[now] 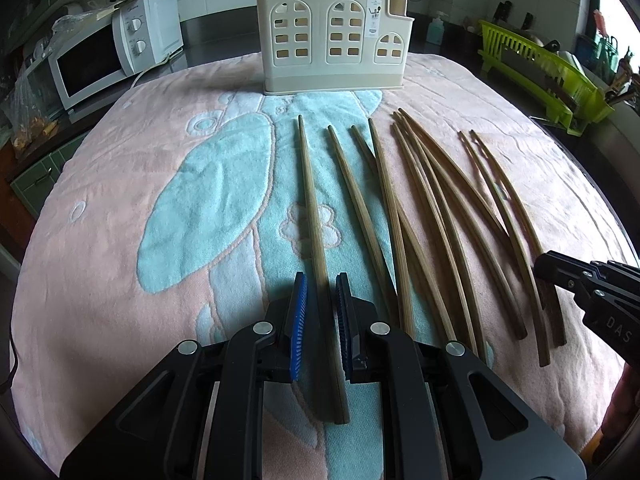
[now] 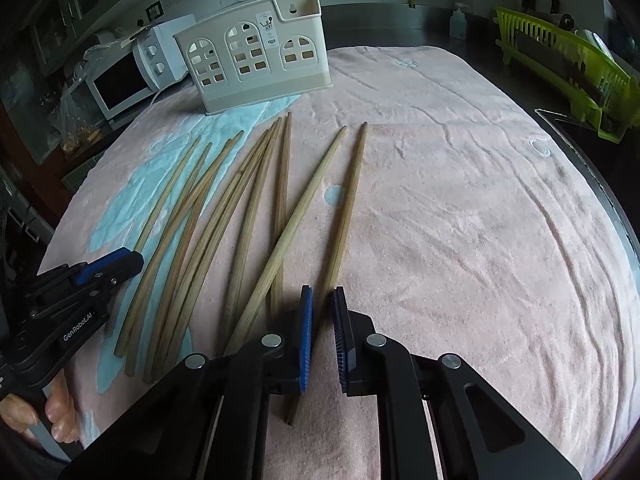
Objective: Organize utensils
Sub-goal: 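Lower the left tool and close it on one chopstick while the right tool grasps another chopstick, then lift the held chopsticks upright and carry both over the white holder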
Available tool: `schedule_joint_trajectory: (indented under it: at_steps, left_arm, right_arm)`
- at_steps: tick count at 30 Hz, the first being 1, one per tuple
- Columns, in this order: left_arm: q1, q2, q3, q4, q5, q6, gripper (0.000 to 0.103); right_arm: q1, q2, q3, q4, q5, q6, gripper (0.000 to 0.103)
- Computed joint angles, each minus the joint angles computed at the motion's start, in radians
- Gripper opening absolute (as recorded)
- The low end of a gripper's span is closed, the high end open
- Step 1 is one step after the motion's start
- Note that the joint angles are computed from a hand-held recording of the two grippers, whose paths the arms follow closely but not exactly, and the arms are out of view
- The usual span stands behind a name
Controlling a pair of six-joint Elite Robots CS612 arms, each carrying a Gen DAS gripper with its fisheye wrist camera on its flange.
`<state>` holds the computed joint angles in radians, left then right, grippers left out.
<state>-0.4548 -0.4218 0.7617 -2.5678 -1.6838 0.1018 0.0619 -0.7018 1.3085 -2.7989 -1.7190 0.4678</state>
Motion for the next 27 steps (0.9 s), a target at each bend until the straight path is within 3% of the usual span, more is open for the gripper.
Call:
schedule_joint_trajectory:
  at_steps: [6, 15, 22, 27]
  left_arm:
    - [0.004, 0.000, -0.008, 0.009, -0.009, -0.020, 0.007]
    - [0.015, -0.030, 0.044, -0.104, -0.060, -0.063, 0.006]
    - [0.024, -0.040, 0.048, -0.169, -0.105, -0.108, 0.006]
    - [0.035, -0.025, 0.005, -0.172, -0.175, -0.139, 0.006]
  right_arm:
    - [0.004, -0.017, 0.030, -0.045, -0.051, -0.026, 0.007]
    - [0.008, -0.043, 0.088, -0.221, -0.135, -0.114, 0.007]
    - [-0.002, -0.043, 0.097, -0.353, -0.130, -0.164, 0.007]
    - [-0.007, -0.036, 0.083, -0.436, -0.113, -0.195, 0.007]
